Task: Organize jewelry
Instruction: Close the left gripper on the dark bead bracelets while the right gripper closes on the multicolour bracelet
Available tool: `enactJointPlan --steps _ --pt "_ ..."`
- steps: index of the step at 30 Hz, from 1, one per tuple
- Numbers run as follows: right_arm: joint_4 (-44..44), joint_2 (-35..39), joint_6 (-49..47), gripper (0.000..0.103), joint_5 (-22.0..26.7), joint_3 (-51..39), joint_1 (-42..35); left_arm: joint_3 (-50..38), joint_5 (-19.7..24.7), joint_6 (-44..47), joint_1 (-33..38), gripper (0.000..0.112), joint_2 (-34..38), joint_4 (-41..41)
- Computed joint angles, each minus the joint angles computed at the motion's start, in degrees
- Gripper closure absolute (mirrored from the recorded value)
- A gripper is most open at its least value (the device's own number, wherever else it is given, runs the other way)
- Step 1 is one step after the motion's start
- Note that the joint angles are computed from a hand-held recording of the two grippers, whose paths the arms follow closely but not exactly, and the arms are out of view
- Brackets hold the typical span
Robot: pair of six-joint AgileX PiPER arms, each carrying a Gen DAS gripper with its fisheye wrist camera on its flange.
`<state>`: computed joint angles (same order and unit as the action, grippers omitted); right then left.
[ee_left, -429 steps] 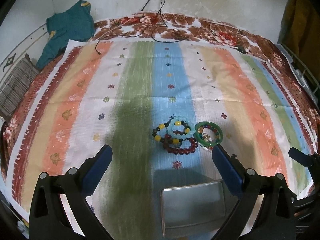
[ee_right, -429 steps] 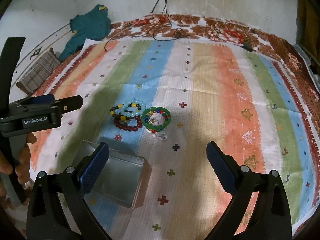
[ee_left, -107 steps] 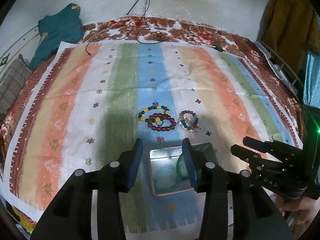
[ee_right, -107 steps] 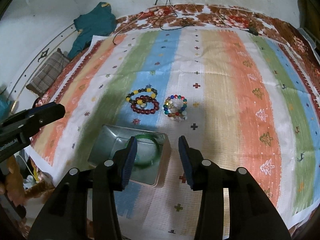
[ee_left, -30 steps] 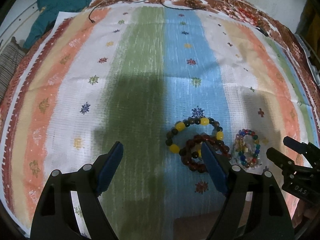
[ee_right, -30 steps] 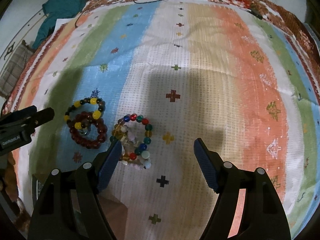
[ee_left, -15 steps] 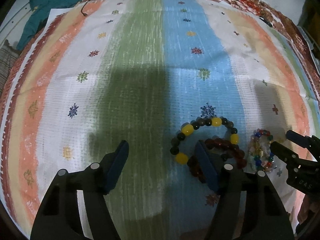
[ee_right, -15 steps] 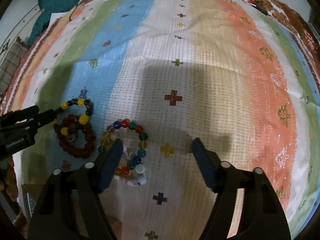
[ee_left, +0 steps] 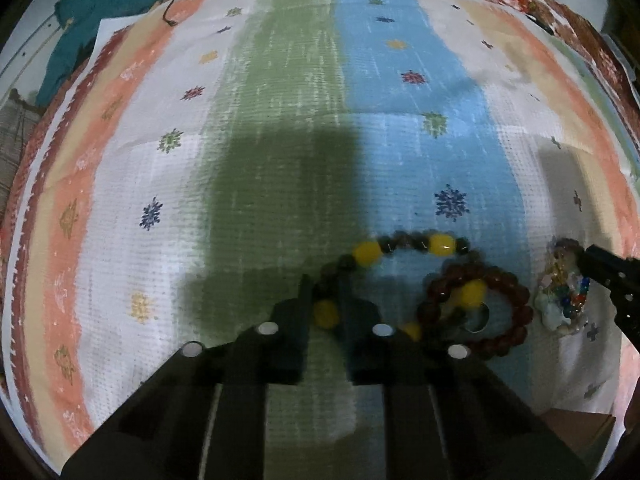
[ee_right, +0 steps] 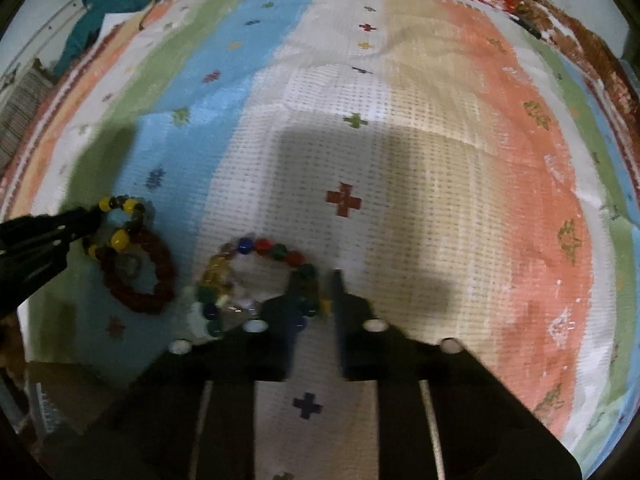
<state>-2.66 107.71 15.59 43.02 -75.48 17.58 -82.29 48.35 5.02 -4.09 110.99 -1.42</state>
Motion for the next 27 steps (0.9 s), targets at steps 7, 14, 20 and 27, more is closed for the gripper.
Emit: enactJointPlan --steps 7,14,20,27 --pt "0.9 -3.6 -1.2 0.093 -0.2 1.5 0.4 2.3 -0.3 3.4 0.7 0.101 -4.1 -2.6" --pt "0.2 -7.3 -0.4 0.093 -0.4 2.9 1.0 2.6 1.4 7.3 0.4 0.101 -9.0 -8.1" --pt "-1.0 -10.6 0.8 0.093 -0.4 4.0 1.3 2.3 2.4 9.8 0.4 0.101 -11.3 -10.9" --pt "-0.7 -13.7 1.4 0.093 -0.3 5.0 2.6 3.4 2.8 10.6 0.4 0.101 -14.3 -11.5"
